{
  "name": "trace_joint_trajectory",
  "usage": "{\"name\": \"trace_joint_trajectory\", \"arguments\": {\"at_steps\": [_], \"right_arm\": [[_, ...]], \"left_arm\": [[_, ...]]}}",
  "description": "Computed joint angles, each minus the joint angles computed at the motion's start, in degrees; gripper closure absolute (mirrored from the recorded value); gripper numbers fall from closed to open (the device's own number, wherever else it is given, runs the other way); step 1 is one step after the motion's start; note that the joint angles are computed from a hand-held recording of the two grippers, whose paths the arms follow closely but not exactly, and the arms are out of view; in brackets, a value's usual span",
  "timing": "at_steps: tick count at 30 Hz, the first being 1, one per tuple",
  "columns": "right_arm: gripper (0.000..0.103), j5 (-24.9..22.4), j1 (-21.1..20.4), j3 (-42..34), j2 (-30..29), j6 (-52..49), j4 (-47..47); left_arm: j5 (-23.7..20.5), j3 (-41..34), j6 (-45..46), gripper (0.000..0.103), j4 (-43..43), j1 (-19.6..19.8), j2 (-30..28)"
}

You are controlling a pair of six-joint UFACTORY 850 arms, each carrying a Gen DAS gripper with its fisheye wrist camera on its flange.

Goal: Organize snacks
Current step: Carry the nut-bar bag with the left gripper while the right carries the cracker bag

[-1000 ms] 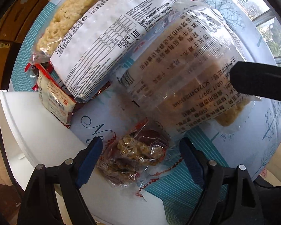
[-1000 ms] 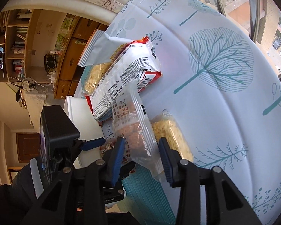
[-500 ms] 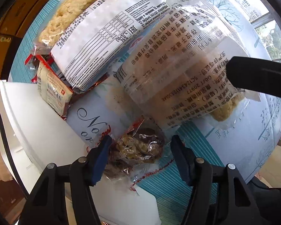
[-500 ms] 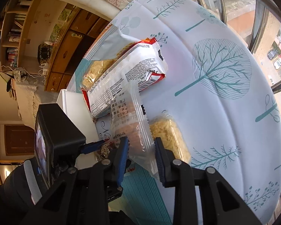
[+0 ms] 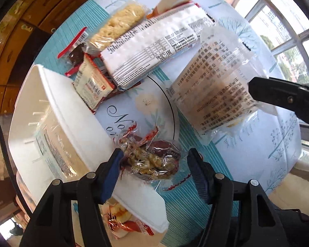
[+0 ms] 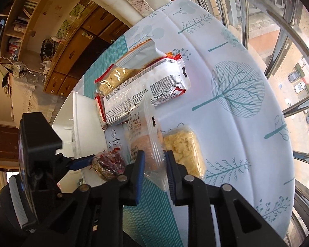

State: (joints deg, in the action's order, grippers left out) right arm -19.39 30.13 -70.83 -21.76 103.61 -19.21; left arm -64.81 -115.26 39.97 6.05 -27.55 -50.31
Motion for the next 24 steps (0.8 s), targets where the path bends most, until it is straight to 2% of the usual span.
{"name": "trace_joint_trajectory", "arguments": {"at_steps": [6, 13, 19, 23, 24], "right_arm": [[0.092, -3.8, 1.4, -2.1, 0.3, 2.1, -3.6], [0.093, -10.2, 3.8, -5.2, 0.5, 5.2, -7.9], [0.094, -16.0, 6.3, -8.3, 0.4, 9.3, -12.3], [0.097, -19.2, 7.9, -10.9, -0.1, 11.8, -15.6], [0.102, -19.6, 8.2, -11.6, -0.3, 12.5, -16.7]], "left_arm": [[0.0, 2.1, -0.2, 0.040, -4.5, 2.3, 4.7], [1.2, 4.6, 0.3, 0.040, -11.5, 4.5, 8.9], [1.3, 6.1, 3.4, 0.040, -18.0, 8.2, 11.9], [1.7, 7.8, 5.7, 0.040, -22.2, 10.8, 13.8], [1.8, 7.9, 6.1, 0.040, -23.0, 11.4, 13.9]]}}
